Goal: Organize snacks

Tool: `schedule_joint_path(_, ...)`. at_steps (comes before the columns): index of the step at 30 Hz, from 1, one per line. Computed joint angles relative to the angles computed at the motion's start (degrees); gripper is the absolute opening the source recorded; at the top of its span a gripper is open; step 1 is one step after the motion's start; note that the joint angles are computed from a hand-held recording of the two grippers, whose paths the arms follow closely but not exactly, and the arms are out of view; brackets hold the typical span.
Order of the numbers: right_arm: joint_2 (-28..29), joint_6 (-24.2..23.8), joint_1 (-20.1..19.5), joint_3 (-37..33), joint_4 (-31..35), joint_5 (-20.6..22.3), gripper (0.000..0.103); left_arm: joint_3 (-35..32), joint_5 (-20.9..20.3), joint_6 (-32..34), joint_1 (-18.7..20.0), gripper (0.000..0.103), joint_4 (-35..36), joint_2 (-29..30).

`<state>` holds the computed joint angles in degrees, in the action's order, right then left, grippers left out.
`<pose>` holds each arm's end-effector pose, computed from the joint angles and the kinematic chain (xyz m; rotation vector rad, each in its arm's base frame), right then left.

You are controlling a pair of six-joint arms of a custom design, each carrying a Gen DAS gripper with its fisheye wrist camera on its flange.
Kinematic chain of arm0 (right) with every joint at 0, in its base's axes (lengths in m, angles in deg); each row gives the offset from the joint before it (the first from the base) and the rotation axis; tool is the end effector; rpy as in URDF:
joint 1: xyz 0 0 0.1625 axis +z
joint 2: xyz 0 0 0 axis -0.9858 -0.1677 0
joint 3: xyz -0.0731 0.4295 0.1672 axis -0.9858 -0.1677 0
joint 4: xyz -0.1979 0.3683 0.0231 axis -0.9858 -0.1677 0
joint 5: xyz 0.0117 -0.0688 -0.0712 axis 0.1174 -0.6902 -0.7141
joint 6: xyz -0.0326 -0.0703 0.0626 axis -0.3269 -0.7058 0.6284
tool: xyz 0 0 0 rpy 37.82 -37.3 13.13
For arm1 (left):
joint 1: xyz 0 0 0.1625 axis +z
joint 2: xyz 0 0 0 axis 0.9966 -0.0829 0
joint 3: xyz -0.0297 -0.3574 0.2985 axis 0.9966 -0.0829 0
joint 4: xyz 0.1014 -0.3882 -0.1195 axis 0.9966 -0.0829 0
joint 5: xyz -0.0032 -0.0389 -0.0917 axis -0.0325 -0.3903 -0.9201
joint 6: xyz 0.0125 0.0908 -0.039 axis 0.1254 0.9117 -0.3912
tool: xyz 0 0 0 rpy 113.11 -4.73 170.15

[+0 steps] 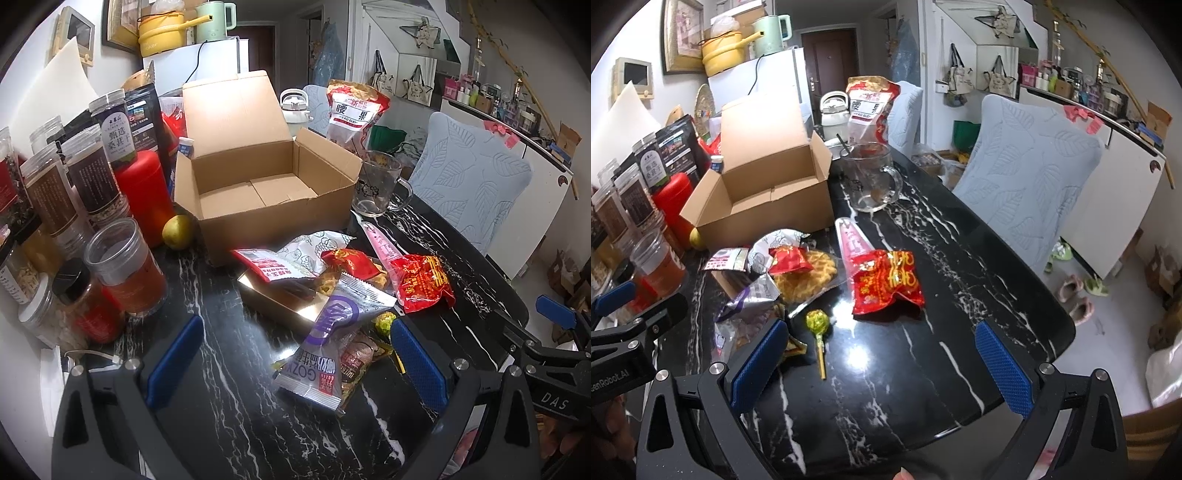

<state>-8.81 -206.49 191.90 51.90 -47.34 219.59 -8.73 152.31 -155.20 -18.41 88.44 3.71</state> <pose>0.2883 -0.6141 0.0380 -0.2293 -1.9874 1.1177 -0.1233 -0.7333 0.2234 1.0534 2.3865 -0.6473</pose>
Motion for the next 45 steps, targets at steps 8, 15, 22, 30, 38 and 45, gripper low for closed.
schedule_joint_path(8,-0.3,-0.2,0.0,0.4,-0.6,-0.1,0.103,0.6,-0.5,0.1,-0.2,0.103,-0.2,-0.1)
schedule_joint_path(15,-0.4,0.6,-0.1,0.4,0.3,-0.5,0.103,0.8,-0.9,-0.1,-0.3,0.103,-0.2,-0.1)
schedule_joint_path(22,-0.2,1.8,-0.6,0.4,1.2,-1.1,0.103,-0.1,-0.8,-0.6,-0.2,0.103,0.9,0.7)
schedule_joint_path(30,-0.8,1.7,-1.3,1.9,0.3,-3.2,0.103,-0.7,0.1,-1.1,0.1,0.103,2.2,1.4)
schedule_joint_path(38,-0.9,3.8,-2.4,3.0,1.6,-5.9,0.103,-3.9,3.7,-1.5,1.2,0.103,6.6,3.8)
schedule_joint_path(45,-0.8,6.5,-4.5,3.6,3.6,-10.3,0.103,-9.2,4.5,-2.7,2.3,0.103,10.8,7.9)
